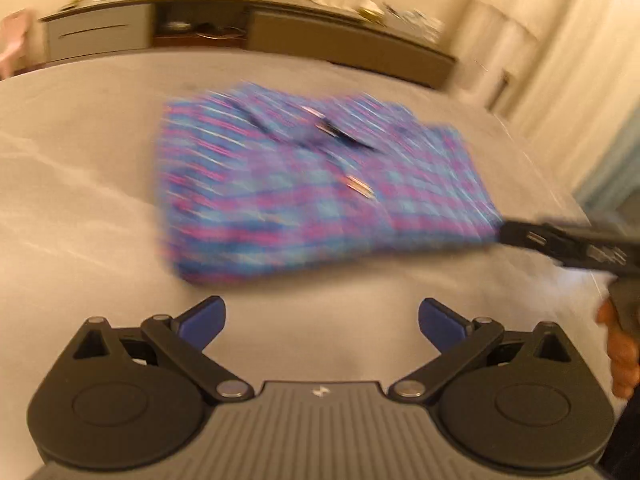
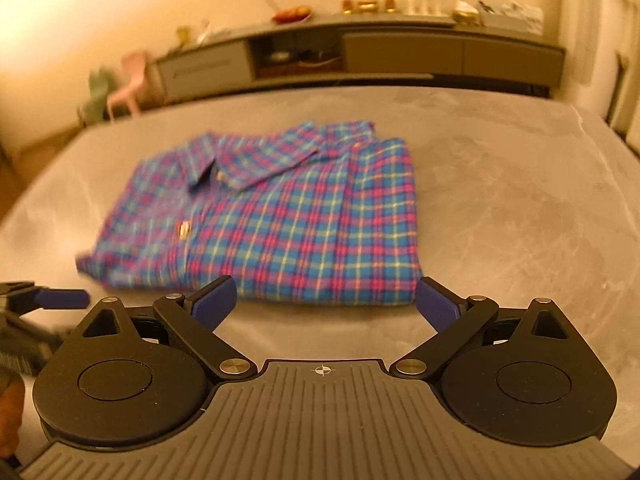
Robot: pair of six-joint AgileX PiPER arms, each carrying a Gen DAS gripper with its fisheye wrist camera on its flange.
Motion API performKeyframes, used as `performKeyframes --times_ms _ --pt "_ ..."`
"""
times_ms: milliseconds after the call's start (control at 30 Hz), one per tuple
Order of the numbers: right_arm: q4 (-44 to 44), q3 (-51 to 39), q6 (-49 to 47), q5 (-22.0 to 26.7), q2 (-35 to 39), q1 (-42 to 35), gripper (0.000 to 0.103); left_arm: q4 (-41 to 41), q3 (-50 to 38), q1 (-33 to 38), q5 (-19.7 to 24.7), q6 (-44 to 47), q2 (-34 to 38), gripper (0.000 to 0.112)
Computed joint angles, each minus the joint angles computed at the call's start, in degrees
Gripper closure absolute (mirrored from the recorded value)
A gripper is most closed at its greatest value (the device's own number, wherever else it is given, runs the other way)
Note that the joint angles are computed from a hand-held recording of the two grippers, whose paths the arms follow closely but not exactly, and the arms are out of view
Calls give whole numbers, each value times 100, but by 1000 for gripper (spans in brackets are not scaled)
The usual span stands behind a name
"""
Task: Fold clothes
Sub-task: 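Open both grippers and move them back from the folded shirt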
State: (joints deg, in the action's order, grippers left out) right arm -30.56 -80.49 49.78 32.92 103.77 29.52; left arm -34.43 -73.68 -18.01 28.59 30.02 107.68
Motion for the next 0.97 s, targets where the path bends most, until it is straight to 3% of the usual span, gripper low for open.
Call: performKeyframes --times_ms 200,367,667,867,967 --pt "-426 -202 80 391 189 220 9 819 -47 -722 -208 -985 -72 9" --pt "-259 -139 -31 290 40 195 9 2699 -140 -1073 -279 -2781 -157 9" --pt "-497 0 187 323 -185 240 9 2850 -292 -1242 -84 -3155 -148 9" --pt "-712 -13 270 453 -207 289 9 2956 -108 -1344 -339 -3415 -267 9" --pt "-692 3 252 433 -221 278 9 3012 -172 -1353 -246 -3502 -255 9"
